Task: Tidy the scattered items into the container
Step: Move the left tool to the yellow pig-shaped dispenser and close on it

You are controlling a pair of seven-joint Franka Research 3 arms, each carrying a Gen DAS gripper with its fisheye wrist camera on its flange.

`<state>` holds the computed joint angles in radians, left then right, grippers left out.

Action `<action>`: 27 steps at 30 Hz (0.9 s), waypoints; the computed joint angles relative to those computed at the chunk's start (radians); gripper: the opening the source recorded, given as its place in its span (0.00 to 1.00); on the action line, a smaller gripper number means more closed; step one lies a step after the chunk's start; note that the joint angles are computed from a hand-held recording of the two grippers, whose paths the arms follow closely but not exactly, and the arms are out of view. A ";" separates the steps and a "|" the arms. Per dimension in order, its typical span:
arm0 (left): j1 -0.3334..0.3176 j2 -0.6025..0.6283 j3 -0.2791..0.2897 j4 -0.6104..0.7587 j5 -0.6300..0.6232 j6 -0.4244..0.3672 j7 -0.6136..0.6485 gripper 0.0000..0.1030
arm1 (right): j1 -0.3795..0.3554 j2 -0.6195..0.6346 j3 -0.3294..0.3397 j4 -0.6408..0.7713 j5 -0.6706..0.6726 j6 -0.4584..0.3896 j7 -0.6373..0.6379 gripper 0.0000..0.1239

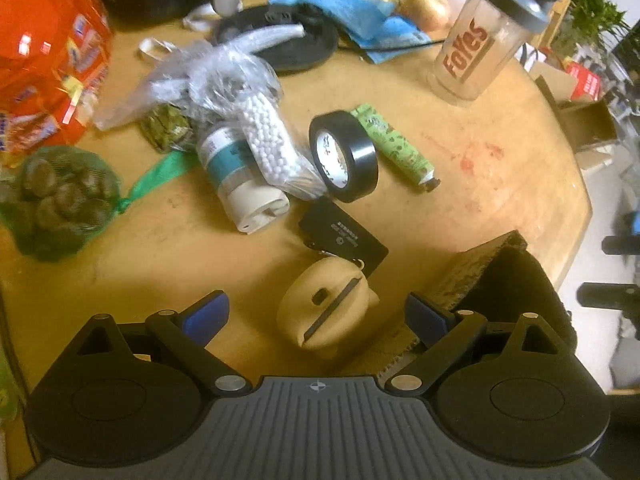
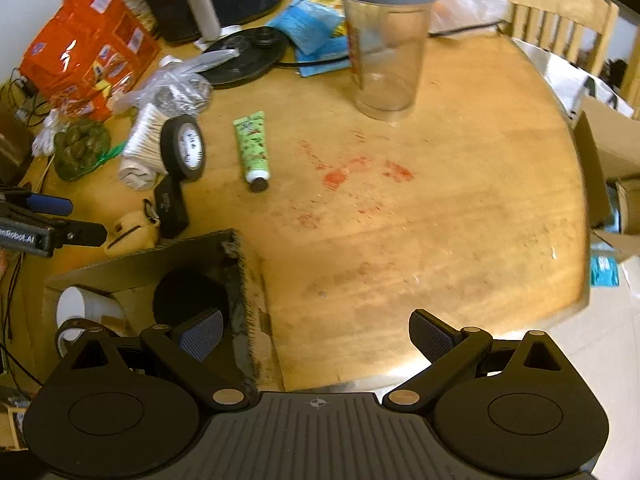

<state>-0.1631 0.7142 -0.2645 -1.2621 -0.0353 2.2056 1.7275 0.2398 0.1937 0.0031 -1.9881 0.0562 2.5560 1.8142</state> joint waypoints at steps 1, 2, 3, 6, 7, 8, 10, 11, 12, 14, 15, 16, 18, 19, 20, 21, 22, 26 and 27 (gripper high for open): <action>-0.002 0.025 -0.001 0.037 0.001 -0.027 0.008 0.93 | 0.001 -0.004 -0.003 -0.006 -0.004 0.001 0.011 0.80; -0.005 0.051 -0.001 0.075 0.003 -0.053 0.016 0.93 | 0.001 -0.009 -0.006 -0.012 -0.008 0.002 0.022 0.80; -0.011 0.077 0.002 0.114 0.008 -0.079 0.019 0.93 | 0.001 -0.013 -0.008 -0.018 -0.012 0.004 0.033 0.80; -0.030 0.143 0.012 0.215 0.022 -0.135 0.027 0.92 | -0.001 -0.024 -0.012 -0.033 -0.027 0.008 0.065 0.80; -0.039 0.164 0.018 0.246 0.028 -0.150 0.024 0.91 | -0.002 -0.027 -0.013 -0.037 -0.032 0.010 0.075 0.80; -0.047 0.187 0.023 0.281 0.035 -0.167 0.020 0.85 | -0.003 -0.031 -0.014 -0.041 -0.038 0.012 0.085 0.80; -0.055 0.225 0.024 0.335 0.035 -0.196 0.018 0.83 | -0.005 -0.035 -0.015 -0.045 -0.046 0.012 0.100 0.80; -0.055 0.241 0.021 0.356 0.028 -0.207 0.018 0.80 | -0.006 -0.037 -0.015 -0.048 -0.051 0.013 0.107 0.80; -0.050 0.253 0.014 0.371 0.011 -0.219 0.012 0.76 | -0.007 -0.039 -0.015 -0.051 -0.055 0.013 0.113 0.80; -0.037 0.272 -0.001 0.395 -0.029 -0.240 -0.013 0.57 | -0.010 -0.039 -0.015 -0.050 -0.061 0.009 0.124 0.80; -0.033 0.274 -0.003 0.398 -0.045 -0.245 -0.032 0.53 | -0.011 -0.039 -0.014 -0.050 -0.063 0.009 0.127 0.80; -0.033 0.261 0.002 0.379 -0.049 -0.235 -0.054 0.52 | -0.012 -0.038 -0.014 -0.047 -0.064 0.007 0.128 0.80; -0.030 0.227 0.007 0.322 -0.050 -0.197 -0.074 0.52 | -0.014 -0.035 -0.013 -0.042 -0.066 0.004 0.127 0.80; -0.028 0.213 0.008 0.301 -0.050 -0.186 -0.085 0.51 | -0.014 -0.032 -0.012 -0.038 -0.066 0.003 0.124 0.80; -0.026 0.199 0.009 0.281 -0.050 -0.176 -0.096 0.50 | -0.015 -0.027 -0.010 -0.032 -0.063 0.000 0.119 0.80; -0.024 0.179 0.012 0.250 -0.047 -0.158 -0.109 0.50 | -0.016 -0.023 -0.009 -0.026 -0.060 -0.002 0.112 0.80; -0.022 0.159 0.015 0.219 -0.043 -0.139 -0.122 0.49 | -0.016 -0.017 -0.007 -0.020 -0.056 -0.003 0.103 0.80; -0.010 0.097 0.023 0.124 -0.032 -0.068 -0.176 0.46 | -0.014 0.002 -0.002 0.006 -0.037 -0.011 0.061 0.80; -0.009 0.087 0.028 0.108 -0.025 -0.051 -0.192 0.46 | -0.013 0.006 -0.002 0.011 -0.034 -0.012 0.054 0.80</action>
